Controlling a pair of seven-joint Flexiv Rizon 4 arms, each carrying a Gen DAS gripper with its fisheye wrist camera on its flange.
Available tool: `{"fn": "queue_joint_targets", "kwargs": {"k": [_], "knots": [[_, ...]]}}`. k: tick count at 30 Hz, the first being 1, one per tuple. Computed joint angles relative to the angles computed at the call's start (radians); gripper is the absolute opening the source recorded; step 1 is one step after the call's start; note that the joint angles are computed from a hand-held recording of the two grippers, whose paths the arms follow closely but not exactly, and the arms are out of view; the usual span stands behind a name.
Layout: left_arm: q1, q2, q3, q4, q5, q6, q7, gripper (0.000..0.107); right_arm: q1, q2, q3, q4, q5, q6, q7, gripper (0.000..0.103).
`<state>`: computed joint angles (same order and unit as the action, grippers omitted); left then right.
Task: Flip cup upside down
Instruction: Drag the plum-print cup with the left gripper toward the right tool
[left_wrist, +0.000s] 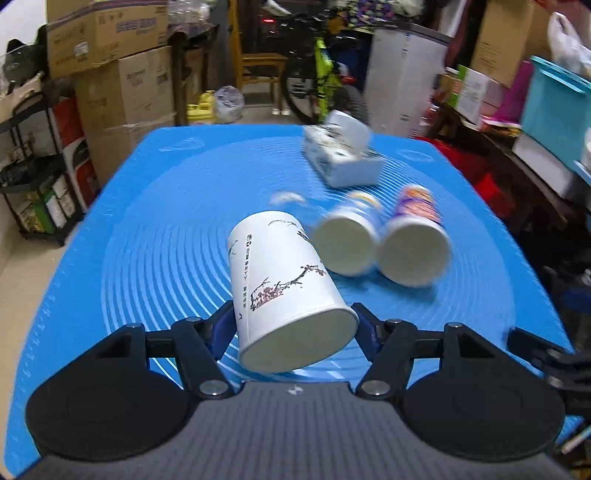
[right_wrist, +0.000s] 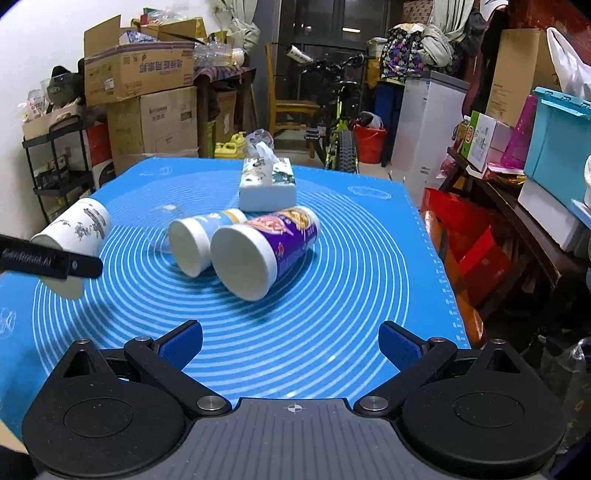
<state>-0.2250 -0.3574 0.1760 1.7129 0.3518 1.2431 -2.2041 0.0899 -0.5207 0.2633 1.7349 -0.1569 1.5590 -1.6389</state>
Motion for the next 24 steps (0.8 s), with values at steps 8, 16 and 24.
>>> {"fn": "queue_joint_targets", "kwargs": {"k": [8, 16, 24], "knots": [[-0.043, -0.077, -0.024, -0.035, -0.016, -0.009, 0.017, 0.067, -0.030, 0.025, 0.015, 0.030, 0.021, -0.027, -0.018, 0.101], [-0.070, -0.132, -0.009, -0.060, -0.053, -0.006, 0.024, 0.069, -0.022, 0.017, -0.007, 0.027, 0.034, -0.049, -0.020, 0.101], [-0.071, -0.139, -0.010, -0.045, -0.085, 0.004, 0.049, 0.080, -0.013, 0.006, -0.008, 0.017, 0.045, -0.074, -0.034, 0.101]]}}
